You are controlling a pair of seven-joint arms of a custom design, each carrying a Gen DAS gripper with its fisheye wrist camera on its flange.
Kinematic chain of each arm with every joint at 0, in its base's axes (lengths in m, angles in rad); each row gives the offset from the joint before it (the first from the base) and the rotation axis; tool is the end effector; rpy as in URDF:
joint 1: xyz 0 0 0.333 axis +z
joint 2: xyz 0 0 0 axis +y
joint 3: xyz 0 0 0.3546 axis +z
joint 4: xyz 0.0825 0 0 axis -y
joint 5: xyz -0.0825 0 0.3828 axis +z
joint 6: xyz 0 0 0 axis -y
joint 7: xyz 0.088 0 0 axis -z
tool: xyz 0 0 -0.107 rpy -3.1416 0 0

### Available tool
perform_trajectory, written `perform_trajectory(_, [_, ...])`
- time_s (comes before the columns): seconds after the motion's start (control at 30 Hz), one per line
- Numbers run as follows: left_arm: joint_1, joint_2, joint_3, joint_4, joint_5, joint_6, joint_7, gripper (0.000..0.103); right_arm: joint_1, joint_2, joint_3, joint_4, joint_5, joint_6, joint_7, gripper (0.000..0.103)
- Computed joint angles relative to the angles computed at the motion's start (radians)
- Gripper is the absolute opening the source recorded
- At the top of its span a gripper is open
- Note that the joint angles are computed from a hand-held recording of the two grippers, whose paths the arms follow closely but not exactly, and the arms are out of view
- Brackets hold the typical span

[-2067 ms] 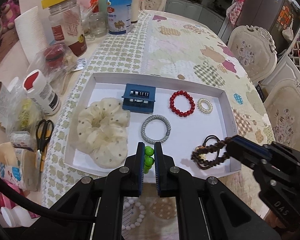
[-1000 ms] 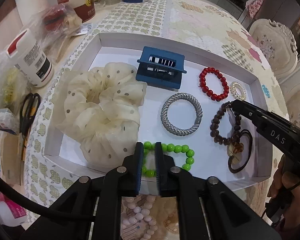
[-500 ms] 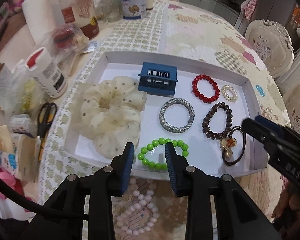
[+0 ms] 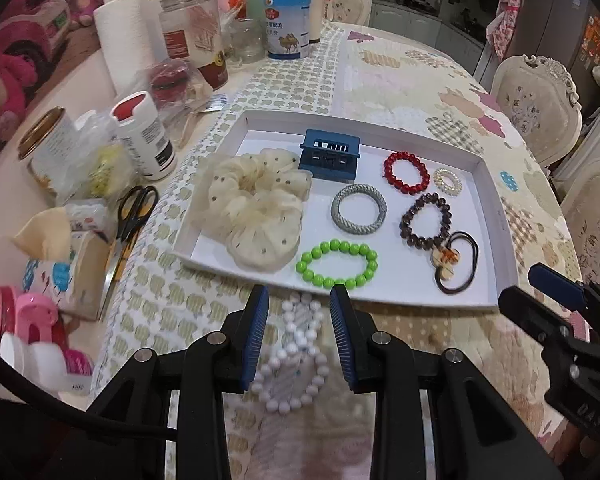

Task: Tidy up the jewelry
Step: 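Move the left tool to the white pearl strand while the right approaches the blue fuzzy scrunchie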

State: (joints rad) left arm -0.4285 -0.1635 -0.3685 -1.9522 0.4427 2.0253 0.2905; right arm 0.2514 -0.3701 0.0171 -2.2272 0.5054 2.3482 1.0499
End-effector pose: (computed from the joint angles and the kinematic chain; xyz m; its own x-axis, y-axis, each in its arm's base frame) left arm 0.3781 -0.3717 0.6114 0.3152 -0.9486 0.0297 -0.8177 -0.2873 -0.4989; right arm 0.4488 0.1320 0.6133 0.5424 -0.8149 -0.2043 -0.7445 -0.3536 -0.5663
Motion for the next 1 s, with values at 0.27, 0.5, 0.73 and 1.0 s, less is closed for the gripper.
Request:
perform_trajectory(0.27, [-0.023, -0.036, -0.03, -0.013, 0.01, -0.042, -0.053, 0.023, 0.009, -0.111, -0.007, -0.062, -0.01, -0.057, -0.041, 0.064])
perform_trajectory(0.5, [-0.042, -0.065, -0.042, -0.039, -0.012, -0.055, -0.083, 0.023, 0.006, -0.186, -0.018, -0.116, -0.016, -0.113, -0.082, 0.065])
perform_trajectory(0.73, [-0.051, -0.134, -0.034, -0.121, -0.066, -0.018, -0.11, 0.023, -0.014, -0.235, -0.038, -0.164, -0.025, -0.176, -0.125, 0.066])
perform_trajectory(1.0, [-0.049, -0.222, -0.015, -0.241, -0.16, 0.06, -0.102, 0.029, -0.028, -0.263, -0.04, -0.206, -0.036, -0.233, -0.202, 0.07])
